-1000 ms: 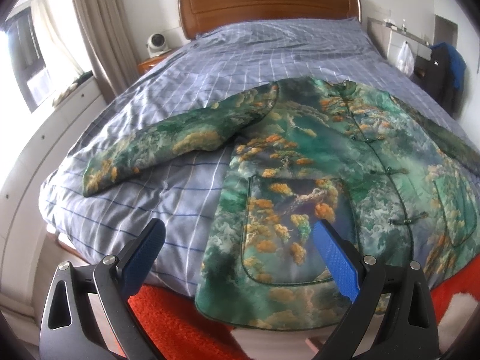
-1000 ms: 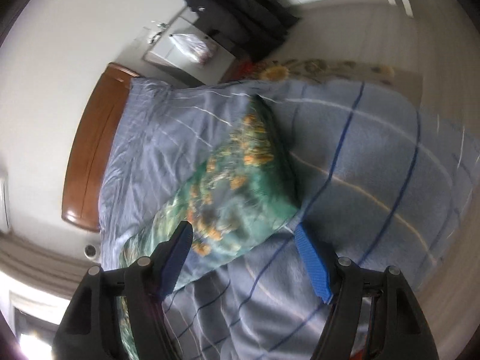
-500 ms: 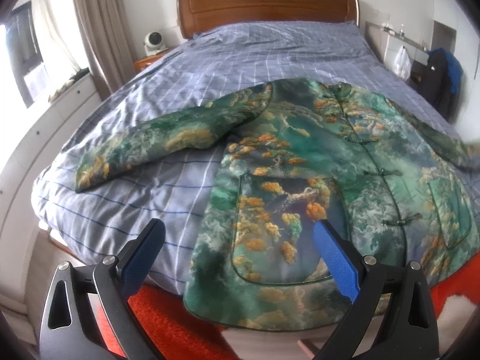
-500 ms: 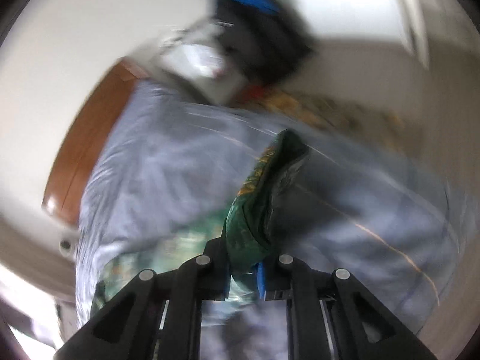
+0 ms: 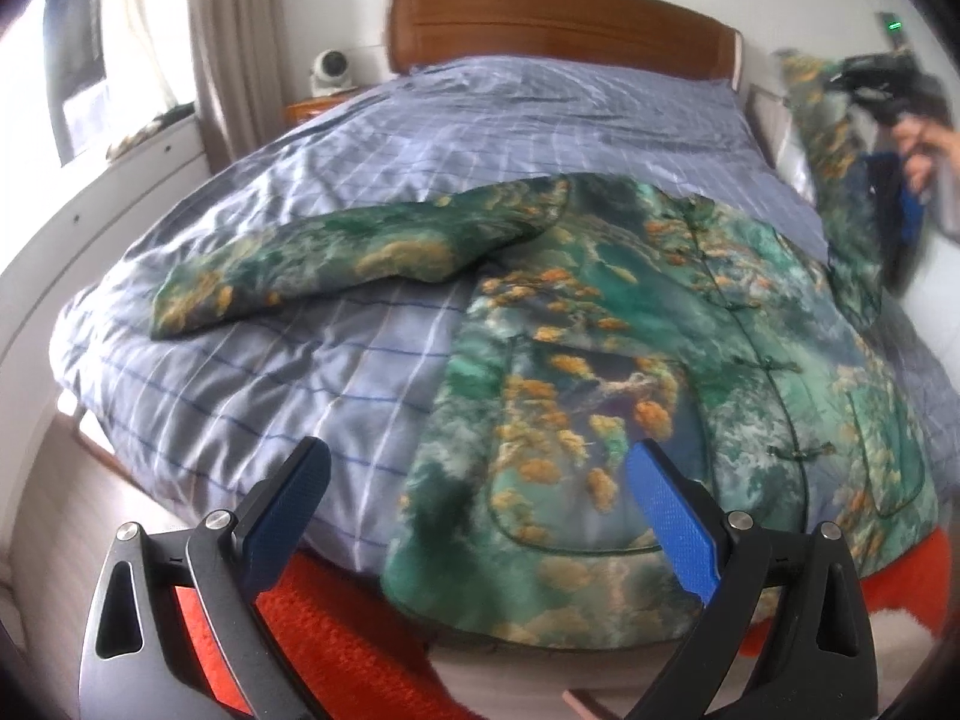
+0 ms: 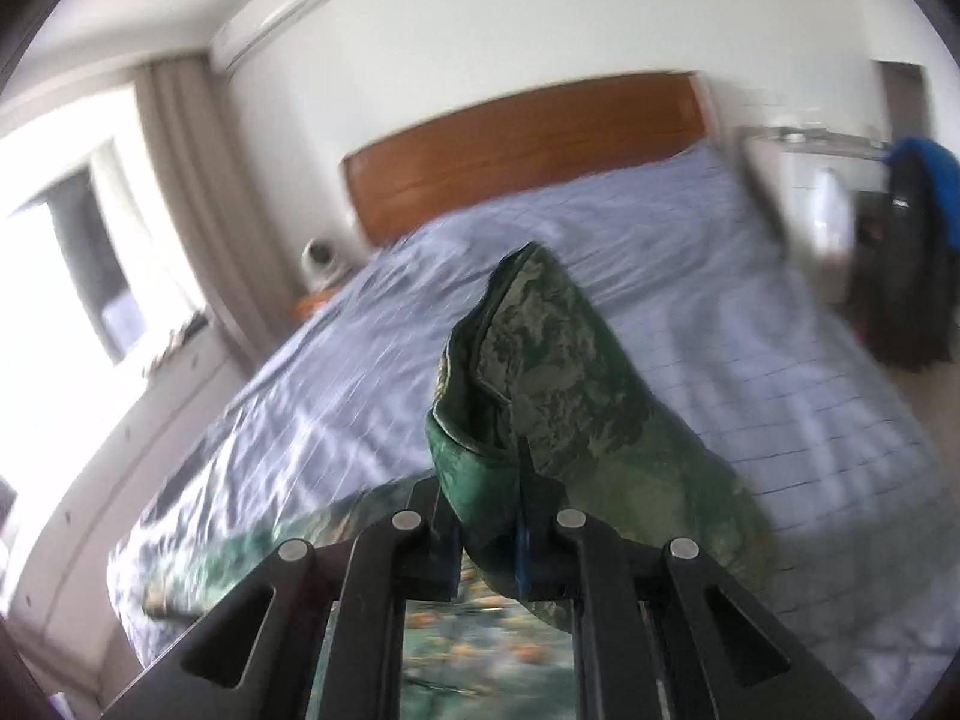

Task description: Fold large clothes

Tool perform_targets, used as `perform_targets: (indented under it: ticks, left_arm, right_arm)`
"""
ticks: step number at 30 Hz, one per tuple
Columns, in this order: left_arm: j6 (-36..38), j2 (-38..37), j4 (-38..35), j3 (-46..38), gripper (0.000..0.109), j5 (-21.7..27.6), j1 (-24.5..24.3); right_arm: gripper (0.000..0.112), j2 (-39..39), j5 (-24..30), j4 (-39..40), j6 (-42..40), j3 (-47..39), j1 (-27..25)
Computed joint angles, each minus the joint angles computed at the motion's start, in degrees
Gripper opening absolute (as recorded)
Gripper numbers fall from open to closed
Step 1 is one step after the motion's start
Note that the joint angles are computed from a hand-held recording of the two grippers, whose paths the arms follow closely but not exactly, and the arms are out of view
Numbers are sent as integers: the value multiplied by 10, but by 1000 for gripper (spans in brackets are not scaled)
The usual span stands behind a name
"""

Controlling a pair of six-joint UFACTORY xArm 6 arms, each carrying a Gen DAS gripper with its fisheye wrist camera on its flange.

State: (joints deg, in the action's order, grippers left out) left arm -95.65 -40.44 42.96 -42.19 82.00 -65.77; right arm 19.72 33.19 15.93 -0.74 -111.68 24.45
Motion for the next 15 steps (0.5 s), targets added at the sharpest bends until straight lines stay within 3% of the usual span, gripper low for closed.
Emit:
perform_targets:
  ticks: [3, 4, 6, 10, 15]
  left_arm:
    - [-24, -26, -8, 21, 99, 5, 1]
    - [-29, -33, -12, 27, 99, 5, 2]
    - [-35, -40, -18, 33, 99, 12, 0]
    - [-39, -39, -22, 36, 99, 32, -7]
    - [-34, -25, -32, 37, 99, 2, 9]
  right_arm:
    - [25, 83, 4, -86, 76, -58, 55]
    - [43, 118, 16, -84, 76, -84, 73]
    - [61, 139, 31, -8, 34, -79, 91]
    - [61, 115, 32, 154, -74, 1, 107]
    - [65, 22, -1, 236, -199, 136, 66]
